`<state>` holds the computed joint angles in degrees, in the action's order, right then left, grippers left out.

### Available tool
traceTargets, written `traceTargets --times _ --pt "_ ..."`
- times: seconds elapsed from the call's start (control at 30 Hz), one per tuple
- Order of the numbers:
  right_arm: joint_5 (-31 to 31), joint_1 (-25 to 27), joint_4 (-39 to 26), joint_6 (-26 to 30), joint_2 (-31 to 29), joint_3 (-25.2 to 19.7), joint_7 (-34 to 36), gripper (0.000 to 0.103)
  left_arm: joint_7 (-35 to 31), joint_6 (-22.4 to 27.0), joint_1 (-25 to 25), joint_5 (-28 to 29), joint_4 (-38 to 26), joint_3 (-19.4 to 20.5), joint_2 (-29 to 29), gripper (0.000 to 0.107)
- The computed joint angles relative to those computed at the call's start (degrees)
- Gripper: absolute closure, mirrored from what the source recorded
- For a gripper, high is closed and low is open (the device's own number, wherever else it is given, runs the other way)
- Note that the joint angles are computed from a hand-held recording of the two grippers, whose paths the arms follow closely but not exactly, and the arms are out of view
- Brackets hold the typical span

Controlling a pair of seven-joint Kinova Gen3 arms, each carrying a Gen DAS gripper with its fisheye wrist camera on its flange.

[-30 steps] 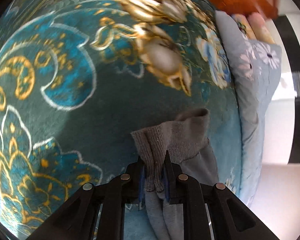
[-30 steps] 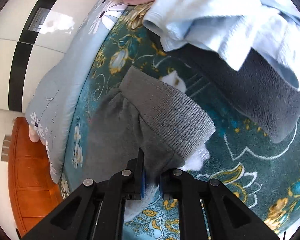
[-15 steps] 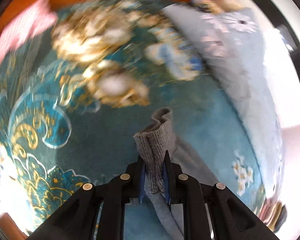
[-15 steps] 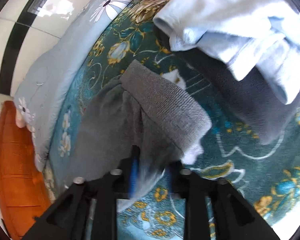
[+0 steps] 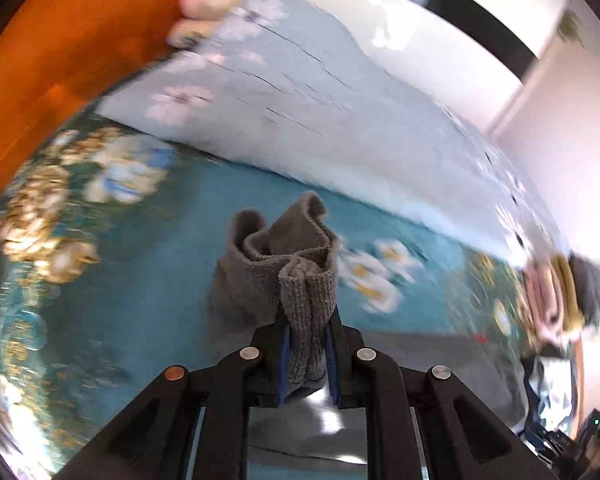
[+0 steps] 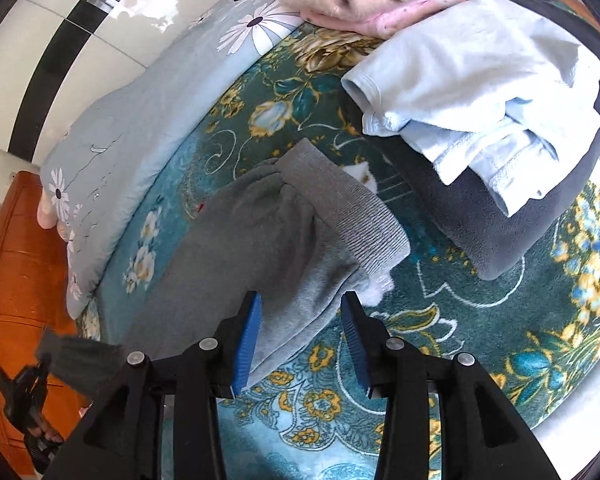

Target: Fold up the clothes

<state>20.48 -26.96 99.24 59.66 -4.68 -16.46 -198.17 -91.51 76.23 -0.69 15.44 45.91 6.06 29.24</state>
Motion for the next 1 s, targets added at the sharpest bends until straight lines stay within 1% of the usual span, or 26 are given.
traceTargets --times 0.1,0.27,0.4,0.5,0.57,0.6,0.7,0.77,0.8,0.83,0.87,0.9,0.93,1.0 --pt "-0.6 -0.1 1.2 -2.6 -0.2 -0.1 -0.5 0.061 3.0 1.3 5.7 -1.9 1.0 0.5 1.3 0.091" --pt "-3.2 -0.2 2.0 -3.2 -0.4 0.3 3.4 0.061 3.3 -0.9 13.5 -5.8 6.6 1.1 0.6 0.091" --pt "-5.2 0.6 4.1 -4.2 -1.7 0.4 4.3 0.061 2.7 -1.7 20.0 -10.2 8.8 1.3 0.9 0.091" --pt "-6.1 1.3 5.3 -4.4 -2.7 0.0 4.5 0.061 3.6 -1.2 23.0 -12.4 9.8 1.1 1.7 0.091" --pt "-6.8 1.8 6.0 -4.7 -3.1 -0.1 5.0 0.061 4.1 -2.0 24.2 -12.9 11.5 1.1 1.5 0.091" --pt "-7.2 2.0 6.3 -5.0 -3.2 -0.1 5.3 0.060 3.7 -1.8 24.4 -13.0 11.8 1.4 1.6 0.088" --pt "-8.2 2.7 7.1 -6.2 -3.4 0.0 6.2 0.060 2.4 0.3 25.2 -13.6 11.6 1.8 3.0 0.086" --pt "-8.1 3.1 7.8 -7.4 -3.6 -0.4 6.0 0.060 2.0 0.6 25.4 -13.4 11.8 1.9 3.4 0.079" --pt "-8.0 3.2 8.1 -8.0 -3.7 -0.5 5.8 0.060 1.7 1.7 24.8 -12.2 11.1 2.4 3.9 0.071" --pt "-7.7 3.5 8.8 -8.9 -3.9 -0.8 4.9 0.058 1.4 2.8 24.3 -11.0 10.4 2.8 4.4 0.062" --pt "-7.3 3.7 9.4 -9.8 -4.1 -1.1 4.0 0.053 1.0 3.8 23.8 -9.8 9.7 3.2 4.7 0.058" --pt "-6.9 4.0 10.1 -10.7 -4.4 -1.4 3.0 0.051 0.2 4.6 23.5 -8.9 9.3 3.6 4.8 0.052" --pt "-6.4 4.4 10.9 -11.7 -4.7 -1.8 1.6 0.051 -0.7 5.4 23.2 -7.9 8.8 4.0 4.9 0.048" --pt "-5.1 5.4 12.8 -14.3 -5.4 -2.7 -2.1 0.051 -2.3 6.7 22.6 -5.9 8.1 4.7 5.0 0.048"
